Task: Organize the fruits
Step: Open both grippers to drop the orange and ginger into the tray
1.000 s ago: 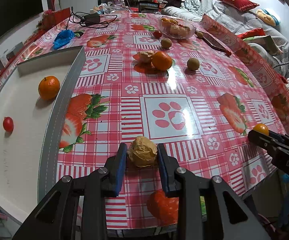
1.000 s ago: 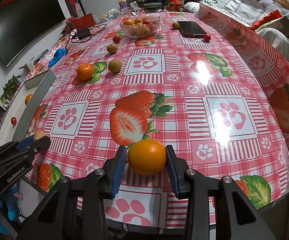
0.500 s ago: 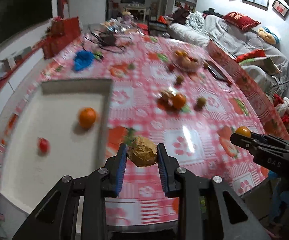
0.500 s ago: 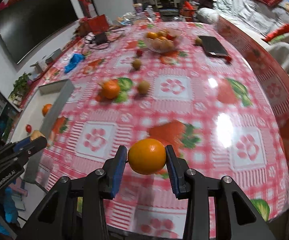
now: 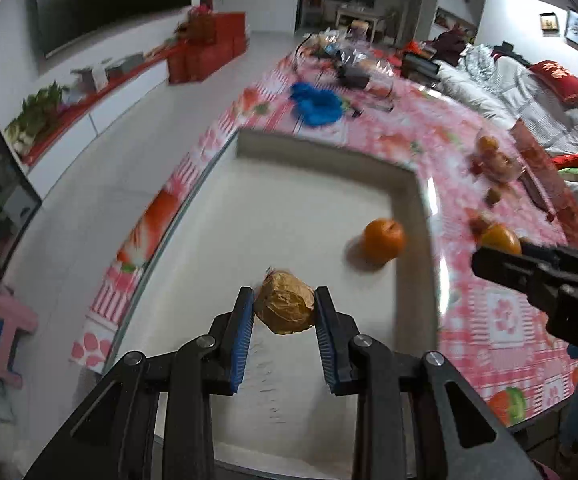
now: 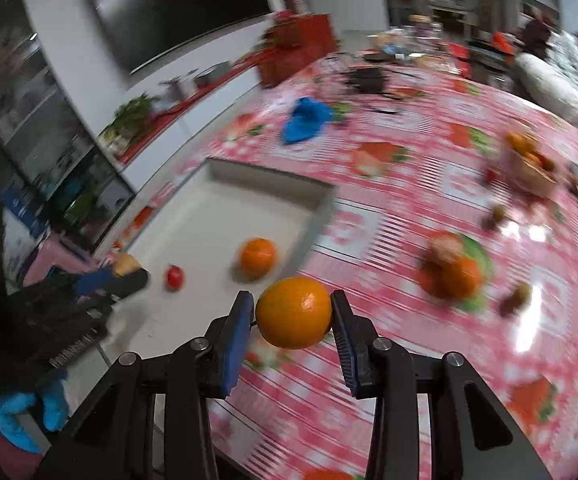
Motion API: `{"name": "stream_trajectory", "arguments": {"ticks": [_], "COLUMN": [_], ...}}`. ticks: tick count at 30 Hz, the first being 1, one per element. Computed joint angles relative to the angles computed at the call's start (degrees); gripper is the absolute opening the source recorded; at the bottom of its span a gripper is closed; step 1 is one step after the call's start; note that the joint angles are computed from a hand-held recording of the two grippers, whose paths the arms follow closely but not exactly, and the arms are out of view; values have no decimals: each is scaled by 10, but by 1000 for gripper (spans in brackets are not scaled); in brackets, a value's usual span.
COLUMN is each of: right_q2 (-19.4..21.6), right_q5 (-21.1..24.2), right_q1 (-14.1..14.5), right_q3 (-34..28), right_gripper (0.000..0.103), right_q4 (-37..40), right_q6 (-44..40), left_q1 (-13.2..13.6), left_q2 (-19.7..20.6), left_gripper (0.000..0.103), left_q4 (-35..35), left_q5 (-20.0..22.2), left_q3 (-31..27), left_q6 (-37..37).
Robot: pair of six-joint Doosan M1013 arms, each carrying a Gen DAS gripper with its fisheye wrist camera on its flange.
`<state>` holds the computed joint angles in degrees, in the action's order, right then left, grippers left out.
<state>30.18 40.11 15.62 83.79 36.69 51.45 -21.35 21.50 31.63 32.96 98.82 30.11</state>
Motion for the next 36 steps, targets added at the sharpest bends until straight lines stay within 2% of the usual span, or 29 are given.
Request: {"name": "stream_trajectory", "arguments": {"ticks": [6, 10, 12, 13, 14, 16, 17, 18, 20, 24, 26, 31, 36], "right_q2": [30, 39, 43, 45, 47, 49, 46, 43, 37, 23, 16, -1, -2], "right_q5": [30, 46, 56, 63, 71, 78, 73, 68, 57, 30, 12, -21, -48], "right_q1": [30, 34, 35, 35, 34, 32, 30, 28, 24, 3, -11, -57, -108], "right_q3": [-33, -44, -49, -52, -55, -59, -56, -53, -48, -31, -23, -4, 9], "right_gripper": [41, 41, 41, 41, 44, 64, 80, 86, 86, 88, 103, 103, 103], "right_q4": [-37, -51, -51, -49, -46, -38, -32, -27, -24, -19, -13, -4, -41], "right_q6": [13, 28, 29, 29, 30, 35, 34, 32, 32, 50, 61, 106, 220], "left_q1": [5, 8, 7, 5, 4, 1, 1, 1, -1, -9, -13, -27, -51], "left_q2": [14, 19, 20, 21, 21, 18, 17, 17, 17, 7, 4, 2, 33], "left_gripper": [33, 36, 44, 62, 77, 80, 80, 80, 80, 80, 81, 84, 84], "left_q4": [-22, -24, -17, -7, 2, 24, 22, 16, 11, -9, -29, -128, -194], "left_q5": [4, 11, 11, 18, 22, 21, 19, 22, 33, 26, 20, -3, 14], "left_q3": [4, 6, 7, 6, 6, 9, 9, 7, 0, -12, -23, -73, -145], "left_q6": [13, 12, 8, 1, -7, -30, -27, -20, -13, 20, 49, 177, 267]}}
